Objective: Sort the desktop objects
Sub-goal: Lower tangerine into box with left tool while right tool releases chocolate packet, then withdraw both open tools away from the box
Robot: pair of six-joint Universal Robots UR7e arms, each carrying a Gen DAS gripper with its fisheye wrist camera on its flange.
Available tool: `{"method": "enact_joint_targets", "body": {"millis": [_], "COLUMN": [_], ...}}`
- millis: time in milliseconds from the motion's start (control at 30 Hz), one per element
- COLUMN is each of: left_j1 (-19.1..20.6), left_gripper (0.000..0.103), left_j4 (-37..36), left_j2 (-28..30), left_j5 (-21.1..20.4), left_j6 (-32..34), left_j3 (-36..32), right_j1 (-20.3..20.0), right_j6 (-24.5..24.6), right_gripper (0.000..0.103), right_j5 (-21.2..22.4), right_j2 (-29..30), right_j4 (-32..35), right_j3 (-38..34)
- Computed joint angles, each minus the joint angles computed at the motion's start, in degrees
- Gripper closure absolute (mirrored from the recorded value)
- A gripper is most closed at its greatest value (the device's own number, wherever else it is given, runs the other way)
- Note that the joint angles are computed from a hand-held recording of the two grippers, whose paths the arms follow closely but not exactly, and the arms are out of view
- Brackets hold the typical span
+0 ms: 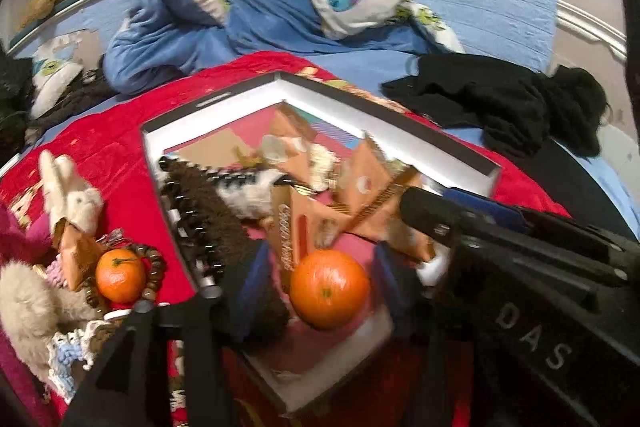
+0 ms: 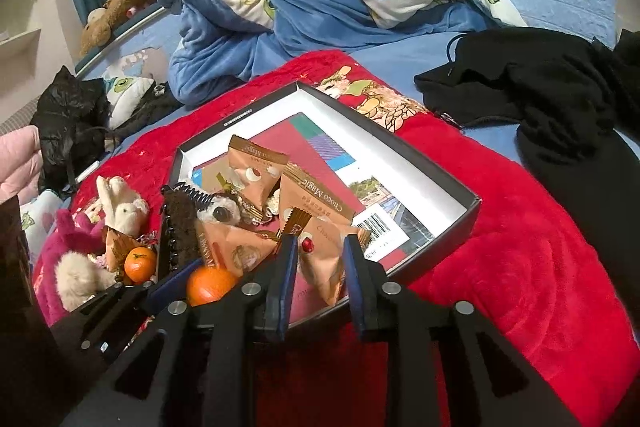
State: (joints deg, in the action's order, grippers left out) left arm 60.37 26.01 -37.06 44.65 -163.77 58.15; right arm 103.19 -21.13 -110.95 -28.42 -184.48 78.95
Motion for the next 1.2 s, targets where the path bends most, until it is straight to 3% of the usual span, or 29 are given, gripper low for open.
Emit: {"method": "enact_joint_targets", "body": {"millis": [100,133,167,200,233,267,300,367,400,633,867,1000,1133,1200], "left_j1": [-0.3,-0.3,-0.3,-0.5,-0.6,-0.9,-1.0,-0.6,-0.6,-1.5,-1.4,-2.0,-3.7,-5.1], "left_gripper": [0.039,0.033,0.017,0.009,0.002,0.0,0.0,0.0,0.0,0.0,0.0,0.0,0.0,0.0], "left_j4": [-1.3,-1.4,-2.3,-3.5,-4.3,-5.7,-6.2,-4.4,-3.8,-5.7,0.7,-1.9,-6.7,-10.8], "left_j2": [-0.3,-0.6,-1.2,-1.8,-2.3,-2.7,-2.8,-3.0,-2.9,-2.9,-1.3,-3.4,-7.0,-10.9], "left_j5": [-0.8,-0.2,0.4,0.0,0.1,-1.8,-2.5,-0.4,-0.2,-1.9,-2.5,-4.0,-8.7,-11.1], "left_j6": [0.9,0.9,1.1,1.4,1.3,1.4,1.3,-0.3,-0.7,2.1,-3.7,-3.4,-0.9,0.8], "left_j3": [0.8,1.0,1.9,2.7,3.5,4.1,4.2,3.8,3.5,4.5,1.3,4.1,9.3,14.5], "right_j1": [0.1,0.1,0.2,0.1,0.1,0.1,0.2,0.9,1.2,1.3,1.4,1.7,3.3,3.8], "right_j6": [0.5,0.7,1.0,1.2,1.4,1.5,1.2,1.0,0.4,-1.4,-1.3,-1.6,-5.1,-5.8], "right_gripper": [0.069,0.067,0.063,0.06,0.052,0.039,0.033,0.003,0.001,0.0,0.0,0.0,0.0,0.0], "right_j5": [0.3,0.2,0.2,0.5,1.0,1.5,1.8,-0.3,-1.7,-3.7,-4.4,-4.4,-7.3,-5.8], "right_j2": [-0.3,-0.4,-0.5,-0.7,-0.9,-1.2,-1.4,-1.4,-1.2,-1.1,-1.5,-1.9,-1.4,-2.8], "right_j4": [0.3,0.4,0.6,0.6,0.6,0.3,-0.4,-0.9,-1.9,-2.3,-3.5,-4.7,-10.0,-12.2], "right_j3": [0.2,0.2,0.3,0.5,0.7,1.0,1.5,1.5,1.4,1.7,2.3,2.9,3.7,5.9]}}
